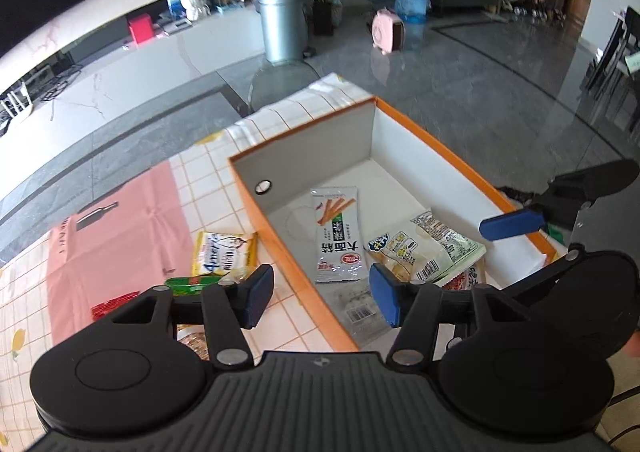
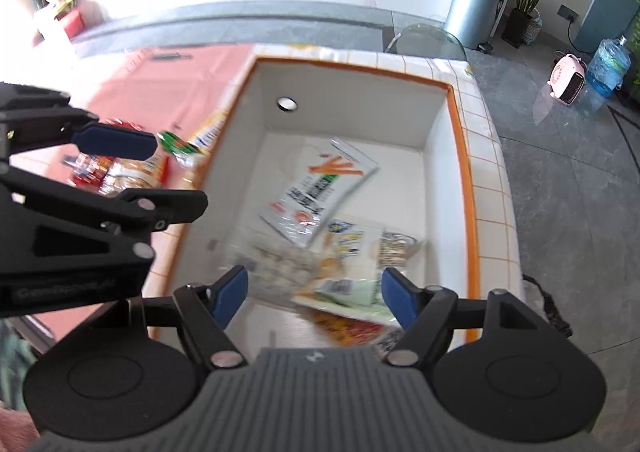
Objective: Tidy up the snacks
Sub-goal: 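Withdraw both tools back toward the remaining snacks on the table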
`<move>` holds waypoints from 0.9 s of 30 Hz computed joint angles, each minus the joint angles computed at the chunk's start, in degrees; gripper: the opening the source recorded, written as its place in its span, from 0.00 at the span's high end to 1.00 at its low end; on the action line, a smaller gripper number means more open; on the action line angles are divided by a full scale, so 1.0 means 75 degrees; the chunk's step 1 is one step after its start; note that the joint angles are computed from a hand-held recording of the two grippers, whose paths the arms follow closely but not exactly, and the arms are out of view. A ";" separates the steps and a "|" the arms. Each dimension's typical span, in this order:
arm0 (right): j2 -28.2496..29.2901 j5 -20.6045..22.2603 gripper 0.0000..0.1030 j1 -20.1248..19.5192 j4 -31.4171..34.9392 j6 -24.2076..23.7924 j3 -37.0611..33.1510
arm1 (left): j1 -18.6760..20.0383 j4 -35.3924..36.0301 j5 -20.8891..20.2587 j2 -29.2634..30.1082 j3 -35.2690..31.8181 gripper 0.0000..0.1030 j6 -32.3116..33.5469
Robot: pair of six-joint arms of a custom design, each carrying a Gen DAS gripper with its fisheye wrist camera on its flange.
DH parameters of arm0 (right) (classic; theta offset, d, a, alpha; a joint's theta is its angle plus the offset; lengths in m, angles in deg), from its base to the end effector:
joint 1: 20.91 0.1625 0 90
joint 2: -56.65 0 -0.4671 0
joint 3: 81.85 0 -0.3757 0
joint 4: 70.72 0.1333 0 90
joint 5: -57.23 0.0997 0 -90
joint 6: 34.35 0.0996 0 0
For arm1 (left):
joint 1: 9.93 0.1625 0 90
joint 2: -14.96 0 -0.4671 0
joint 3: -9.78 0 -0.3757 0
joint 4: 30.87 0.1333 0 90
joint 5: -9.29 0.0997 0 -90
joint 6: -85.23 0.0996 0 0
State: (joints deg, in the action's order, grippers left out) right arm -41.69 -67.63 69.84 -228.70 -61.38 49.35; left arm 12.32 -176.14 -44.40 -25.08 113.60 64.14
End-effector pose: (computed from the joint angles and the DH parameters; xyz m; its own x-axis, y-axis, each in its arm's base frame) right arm 0.0813 -0.3754 0.4113 -0.7298 -0.0884 0.6779 -0.3844 0.8731 -0.3000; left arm -0.4921 -0.4091 0.0318 -0.5384 0.5921 -0.5997 0.7734 0.6297 -0.0727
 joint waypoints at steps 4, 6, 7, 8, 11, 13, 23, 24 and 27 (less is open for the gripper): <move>-0.0209 0.0021 0.30 0.0436 -0.0588 0.0460 0.0437 | -0.0234 -0.0267 0.0278 -0.0529 0.0648 0.33 -0.0389; -0.0252 -0.0097 0.30 0.0751 -0.1062 0.0638 0.0742 | -0.0372 -0.0288 0.0454 -0.0849 0.1004 0.33 -0.0645; -0.0234 -0.0119 0.28 0.0883 -0.1333 0.0671 0.0862 | -0.0432 -0.0334 0.0543 -0.1008 0.1191 0.33 -0.0758; -0.0220 -0.0141 0.26 0.1020 -0.1681 0.0681 0.1038 | -0.0493 -0.0347 0.0640 -0.1149 0.1358 0.33 -0.0888; -0.0031 -0.0347 0.23 0.1462 -0.2832 0.0826 0.1572 | -0.0701 -0.0285 0.1009 -0.1688 0.1939 0.30 -0.1427; 0.0200 -0.0449 0.23 0.1713 -0.3572 0.1080 0.1930 | -0.0801 -0.0157 0.1266 -0.1984 0.2264 0.28 -0.1895; 0.2661 -0.1100 0.23 0.2816 -0.7546 0.2060 0.3096 | -0.0916 0.0409 0.1821 -0.3196 0.3605 0.28 -0.3459; 0.2948 -0.1191 0.23 0.2900 -0.7882 0.2078 0.3135 | -0.0887 0.0378 0.1834 -0.3280 0.3710 0.28 -0.3561; 0.3613 -0.1374 0.23 0.3066 -0.8573 0.2107 0.3203 | -0.0775 -0.0005 0.1791 -0.3449 0.3982 0.28 -0.3542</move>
State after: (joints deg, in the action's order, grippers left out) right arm -14.60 -77.94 92.84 -293.00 -45.57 73.37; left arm 6.51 -176.17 -30.97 -50.95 143.47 37.58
